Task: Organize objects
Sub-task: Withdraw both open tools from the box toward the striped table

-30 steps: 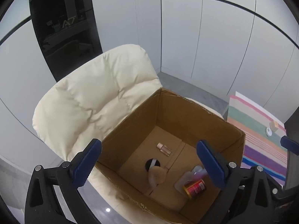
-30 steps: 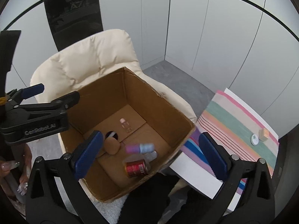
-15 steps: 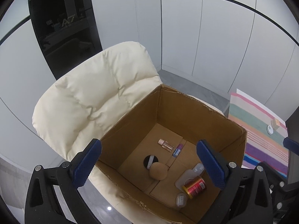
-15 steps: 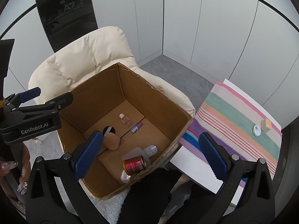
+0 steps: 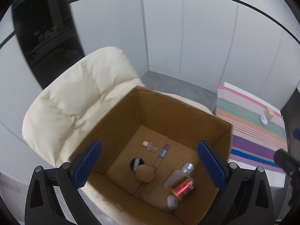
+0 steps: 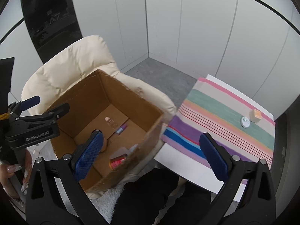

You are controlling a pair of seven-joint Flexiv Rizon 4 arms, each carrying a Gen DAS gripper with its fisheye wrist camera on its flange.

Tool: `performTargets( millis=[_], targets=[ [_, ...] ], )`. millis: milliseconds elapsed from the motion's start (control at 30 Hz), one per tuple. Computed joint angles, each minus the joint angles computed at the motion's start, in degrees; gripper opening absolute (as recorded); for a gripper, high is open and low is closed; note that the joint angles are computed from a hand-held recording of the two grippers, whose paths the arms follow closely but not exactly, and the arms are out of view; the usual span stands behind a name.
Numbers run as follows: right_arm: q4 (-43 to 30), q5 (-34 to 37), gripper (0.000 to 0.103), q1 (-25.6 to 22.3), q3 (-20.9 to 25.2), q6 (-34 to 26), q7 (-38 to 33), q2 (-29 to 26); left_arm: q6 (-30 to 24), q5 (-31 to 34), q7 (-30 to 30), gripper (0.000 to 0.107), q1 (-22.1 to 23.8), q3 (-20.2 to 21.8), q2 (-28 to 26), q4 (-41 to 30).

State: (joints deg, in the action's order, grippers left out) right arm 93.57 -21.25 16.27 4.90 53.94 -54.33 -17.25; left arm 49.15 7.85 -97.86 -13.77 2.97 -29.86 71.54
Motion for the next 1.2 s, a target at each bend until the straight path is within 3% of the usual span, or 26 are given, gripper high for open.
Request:
performTargets(
  millis=[333, 700, 1200],
  targets=[
    [11.18, -3.88, 0.103, -4.69, -2.01, 0.98, 8.75, 8.45, -0.38, -2.47, 6.9, 0.102, -3.91, -3.8, -4.55, -6.14],
    [23.24, -6.76, 0.103, -12.92, -1.44, -1.46, 16.89, 19.16, -5.07, -5.7, 13.8, 0.102, -10.06, -5.93, -11.06, -16.4],
    [30.36, -6.79, 0.103, -19.61, -0.6, -4.54, 19.7, 27.54, -9.54, -9.0, 17.09, 0.102, -14.94, -6.87, -17.77, -27.11]
  ],
)
